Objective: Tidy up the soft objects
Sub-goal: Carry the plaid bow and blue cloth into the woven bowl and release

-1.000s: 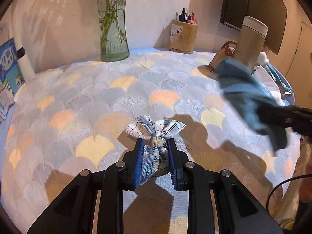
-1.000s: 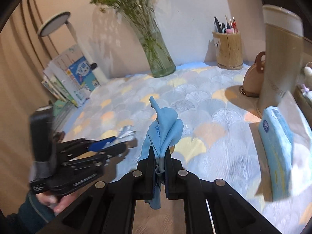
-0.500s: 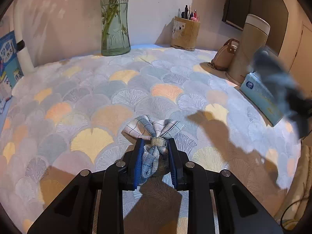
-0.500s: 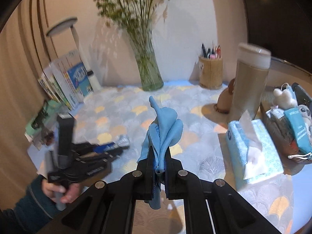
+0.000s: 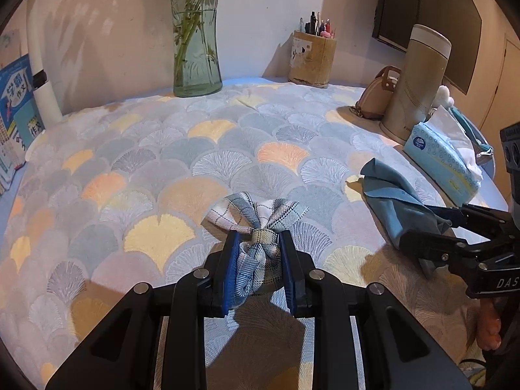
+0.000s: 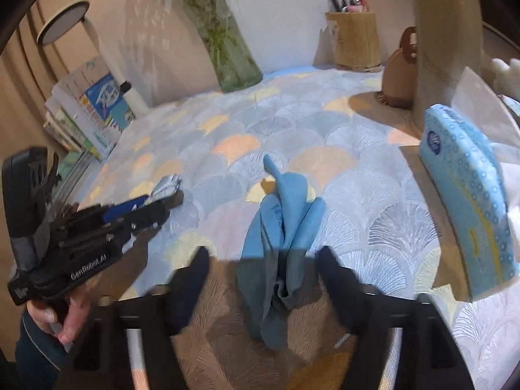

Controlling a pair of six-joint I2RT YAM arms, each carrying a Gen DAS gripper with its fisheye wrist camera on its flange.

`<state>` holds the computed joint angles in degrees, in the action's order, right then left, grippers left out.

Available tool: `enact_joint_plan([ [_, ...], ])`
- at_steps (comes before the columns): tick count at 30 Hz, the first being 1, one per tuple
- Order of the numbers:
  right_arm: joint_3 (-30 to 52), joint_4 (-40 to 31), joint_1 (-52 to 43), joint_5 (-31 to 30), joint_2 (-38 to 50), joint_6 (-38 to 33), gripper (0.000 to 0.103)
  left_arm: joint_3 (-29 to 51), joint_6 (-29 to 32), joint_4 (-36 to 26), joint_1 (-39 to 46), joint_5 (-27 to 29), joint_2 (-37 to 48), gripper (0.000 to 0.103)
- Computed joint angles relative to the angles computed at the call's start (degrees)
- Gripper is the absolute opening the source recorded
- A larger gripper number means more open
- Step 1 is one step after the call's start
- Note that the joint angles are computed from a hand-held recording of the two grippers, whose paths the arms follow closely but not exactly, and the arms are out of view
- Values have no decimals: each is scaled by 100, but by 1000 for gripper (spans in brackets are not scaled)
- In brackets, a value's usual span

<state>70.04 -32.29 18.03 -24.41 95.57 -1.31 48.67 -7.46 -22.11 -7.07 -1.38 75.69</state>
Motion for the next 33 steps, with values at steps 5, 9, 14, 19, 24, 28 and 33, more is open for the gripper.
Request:
enact_joint_plan([
  [5, 356, -147, 359, 728, 267, 149, 72, 28, -7, -34, -6, -28, 31, 21],
  [9, 261, -27, 669, 1356, 188, 36, 24, 13, 0, -15, -55, -116, -13, 21],
  [14, 450, -638, 172, -175, -121, 136, 7, 153, -67, -213, -439, -553, -62, 21],
  [19, 751, -971, -641, -630, -591, -111, 7, 807, -417, -414, -1234, -705, -165, 21],
  [24, 1148, -1349, -1657, -1116, -694, -250, 7, 2005, -280, -626, -2207, -1107, 506, 21],
  [28, 1667, -1578, -2611, -1484, -589, -345, 7, 3473, -22, -834, -2821, -1135, 1632, 21],
  [33, 3054, -1707, -3537, -1395, 384, -231, 7, 5825, 439, -1231, -3350, -1313, 3333, 21],
])
